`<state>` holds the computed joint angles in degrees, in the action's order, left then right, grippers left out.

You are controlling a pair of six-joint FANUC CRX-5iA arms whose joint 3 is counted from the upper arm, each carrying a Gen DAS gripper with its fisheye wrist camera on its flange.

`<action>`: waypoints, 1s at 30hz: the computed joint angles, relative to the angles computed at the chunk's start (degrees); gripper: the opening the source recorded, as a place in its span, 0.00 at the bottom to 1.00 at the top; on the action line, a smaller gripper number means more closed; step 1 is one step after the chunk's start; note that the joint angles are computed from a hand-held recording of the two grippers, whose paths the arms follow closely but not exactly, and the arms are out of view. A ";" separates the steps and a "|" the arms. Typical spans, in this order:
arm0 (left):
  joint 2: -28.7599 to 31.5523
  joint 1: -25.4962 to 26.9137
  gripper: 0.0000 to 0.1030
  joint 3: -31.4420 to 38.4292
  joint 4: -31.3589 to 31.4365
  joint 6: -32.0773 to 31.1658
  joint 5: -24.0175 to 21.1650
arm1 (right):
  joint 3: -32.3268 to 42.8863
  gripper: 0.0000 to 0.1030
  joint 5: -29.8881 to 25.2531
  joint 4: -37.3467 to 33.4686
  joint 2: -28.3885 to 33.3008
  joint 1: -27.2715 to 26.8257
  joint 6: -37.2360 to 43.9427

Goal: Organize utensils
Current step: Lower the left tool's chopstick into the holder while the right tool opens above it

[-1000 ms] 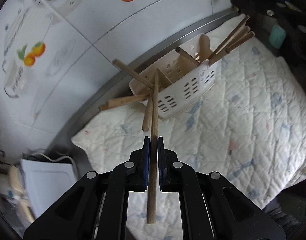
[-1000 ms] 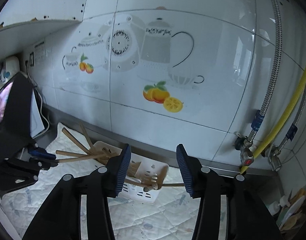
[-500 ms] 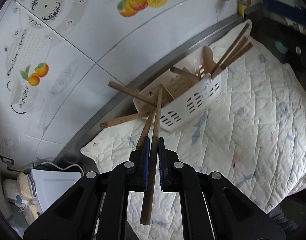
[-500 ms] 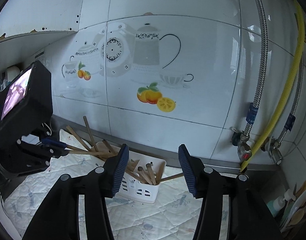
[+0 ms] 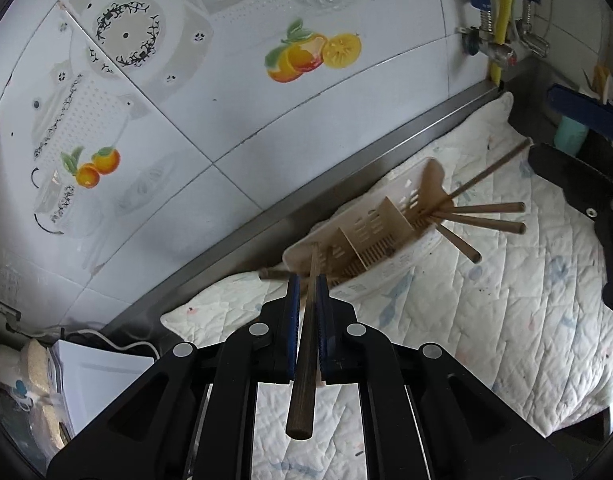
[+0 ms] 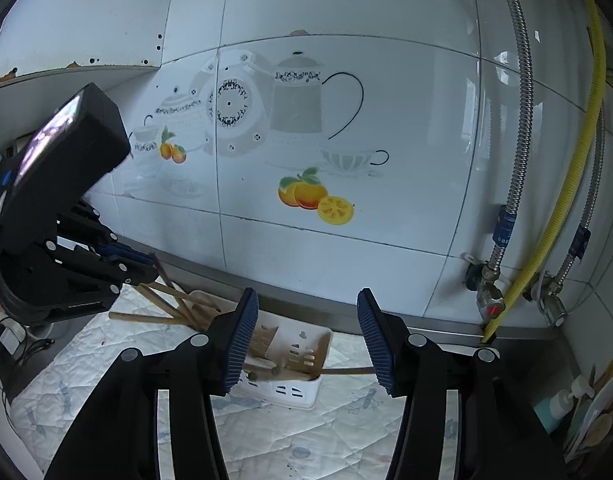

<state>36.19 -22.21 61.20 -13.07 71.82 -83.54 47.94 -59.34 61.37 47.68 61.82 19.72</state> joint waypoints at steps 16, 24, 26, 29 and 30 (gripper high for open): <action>-2.31 3.75 0.07 -7.74 8.96 4.73 9.61 | -1.93 0.50 0.31 0.88 -0.62 0.13 -1.46; -10.36 6.07 0.08 -20.35 13.61 3.67 19.17 | -10.40 0.53 2.77 3.97 -5.09 0.82 -8.40; -13.19 6.99 0.08 -25.17 16.29 2.29 22.34 | -12.43 0.53 3.25 4.35 -6.14 1.17 -10.02; -17.56 8.35 0.09 -33.00 20.68 0.25 27.57 | -14.43 0.56 2.95 4.33 -7.00 1.85 -11.41; -18.91 8.65 0.09 -35.40 21.63 -0.14 29.33 | -15.11 0.59 2.68 4.50 -7.22 2.11 -11.99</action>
<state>17.28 -13.56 25.80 8.56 71.68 -54.21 32.82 -56.66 65.86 40.46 63.93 7.73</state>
